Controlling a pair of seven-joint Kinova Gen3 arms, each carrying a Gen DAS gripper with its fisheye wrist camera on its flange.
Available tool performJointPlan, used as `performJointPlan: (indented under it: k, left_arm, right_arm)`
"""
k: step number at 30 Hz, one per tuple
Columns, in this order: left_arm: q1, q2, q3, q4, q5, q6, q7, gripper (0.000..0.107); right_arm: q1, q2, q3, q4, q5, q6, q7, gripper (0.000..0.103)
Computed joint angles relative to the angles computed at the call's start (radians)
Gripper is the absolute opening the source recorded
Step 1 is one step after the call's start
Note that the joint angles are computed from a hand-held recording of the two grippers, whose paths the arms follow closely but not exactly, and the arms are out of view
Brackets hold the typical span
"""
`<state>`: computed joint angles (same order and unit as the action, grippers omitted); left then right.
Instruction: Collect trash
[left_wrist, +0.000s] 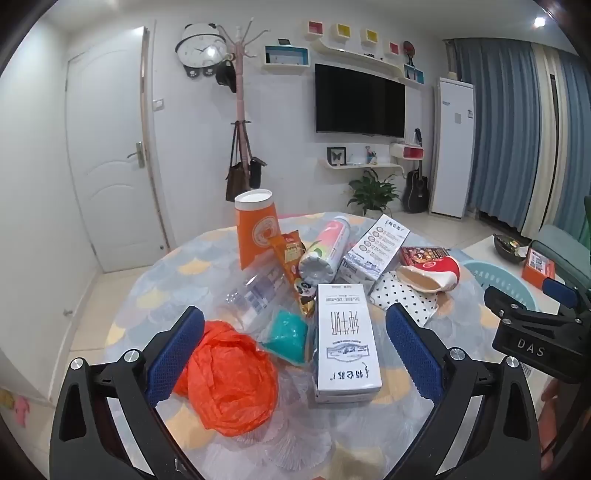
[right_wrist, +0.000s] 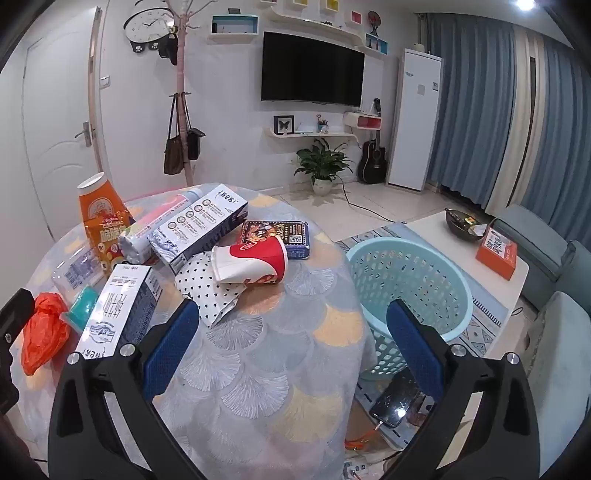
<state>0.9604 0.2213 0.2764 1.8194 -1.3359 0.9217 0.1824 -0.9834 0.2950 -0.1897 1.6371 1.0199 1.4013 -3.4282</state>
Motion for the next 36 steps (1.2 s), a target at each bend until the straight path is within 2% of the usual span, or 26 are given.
performJointPlan:
  k: [3,7,12,15,27,36]
  left_arm:
    - [-0.007,-0.004,-0.001,0.0,0.003,-0.013,-0.003,0.096]
    - [0.018,-0.032,0.004,0.048,-0.045,0.008,0.059,0.096]
    - [-0.003,-0.044,0.029,0.062,-0.038,-0.004,0.061,0.095]
    - [-0.009,-0.052,0.038,0.069,-0.04,-0.007,0.066,0.095]
    - [-0.017,-0.059,0.052,0.079,-0.047,-0.006,0.085,0.095]
    - [-0.042,-0.085,0.06,0.098,-0.042,-0.049,0.102,0.095]
  right_arm:
    - [-0.002,-0.002,-0.001,0.007,0.003,0.0,-0.011,0.096]
    - [-0.004,-0.003,-0.003,0.004,0.005,0.001,-0.014,0.095]
    - [-0.019,0.001,-0.006,-0.017,0.005,0.025,-0.009,0.094]
    - [-0.043,-0.015,-0.006,0.026,0.023,0.028,-0.058,0.093]
    - [-0.038,-0.018,-0.031,0.033,0.035,0.033,-0.069,0.09]
    - [-0.038,-0.019,-0.031,0.034,0.035,0.031,-0.07,0.086]
